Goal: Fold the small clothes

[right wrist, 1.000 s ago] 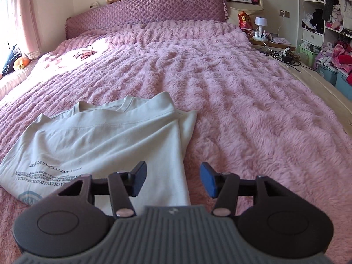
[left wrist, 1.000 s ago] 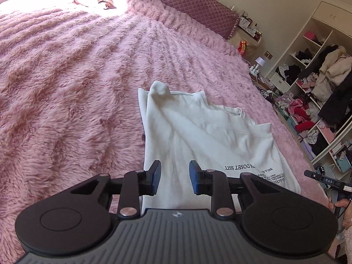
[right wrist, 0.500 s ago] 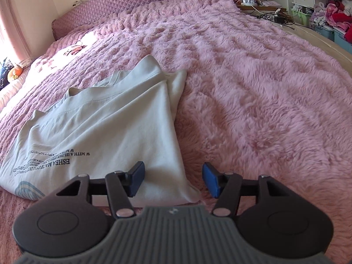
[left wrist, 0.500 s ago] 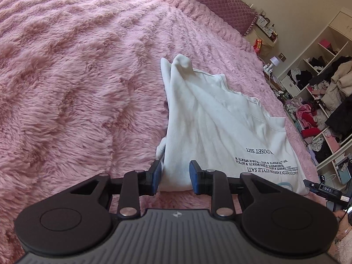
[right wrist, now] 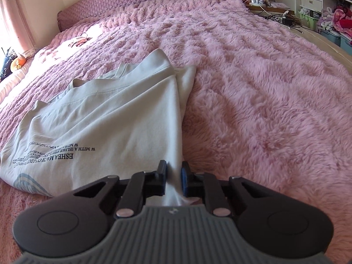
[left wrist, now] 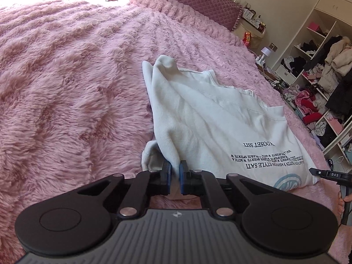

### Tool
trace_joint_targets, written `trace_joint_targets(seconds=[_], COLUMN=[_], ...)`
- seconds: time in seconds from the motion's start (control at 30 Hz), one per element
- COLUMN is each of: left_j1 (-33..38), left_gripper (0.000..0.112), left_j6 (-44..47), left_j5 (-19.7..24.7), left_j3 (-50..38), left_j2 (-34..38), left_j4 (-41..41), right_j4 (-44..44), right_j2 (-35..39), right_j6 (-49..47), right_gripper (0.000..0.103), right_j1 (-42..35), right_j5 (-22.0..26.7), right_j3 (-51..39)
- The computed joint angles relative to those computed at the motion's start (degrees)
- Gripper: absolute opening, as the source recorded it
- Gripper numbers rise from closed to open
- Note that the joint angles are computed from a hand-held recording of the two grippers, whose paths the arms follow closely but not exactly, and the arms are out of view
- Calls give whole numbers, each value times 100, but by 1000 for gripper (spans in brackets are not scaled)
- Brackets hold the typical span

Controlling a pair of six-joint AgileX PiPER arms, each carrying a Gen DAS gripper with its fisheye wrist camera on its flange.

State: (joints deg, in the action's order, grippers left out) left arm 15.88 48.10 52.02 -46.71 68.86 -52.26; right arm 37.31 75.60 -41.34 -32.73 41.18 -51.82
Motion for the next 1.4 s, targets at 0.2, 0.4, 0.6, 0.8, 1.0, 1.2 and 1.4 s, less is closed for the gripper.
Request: trace_joint_targets(seconds=[0.2,0.4,0.6,0.8,1.0,1.2,1.4], left_j1=[313,213,-280,-163,-38,78,-368], left_gripper=[6,6,6,7,15,58,64], left_j6=[-78,-278,-963,-873,-750,-609,-1125], left_j5=[497,734,229,151,436,478,-294], left_j3=[-463,-820,-461,-332,-492,-1167,-2023], left_j2=[-235,-220,107,323,217,336,1364], left_j4=[234,730,1524,1333,1337,1419,1046], right_j4=[-453,-942,-849,-698,-452,701,431], right_j2=[-517,-701,-795,-655,-530,-538,807], right_j6=[352,741,375,262,140,-1060,-386], right_gripper=[6,0,0,0,7,49,50], right_j1=[118,73,-214,-272,-368,-664,395], right_j5=[253,598,472,74,207,365,-539], right_j3=[-233,-475,99,537,541,102,-1237])
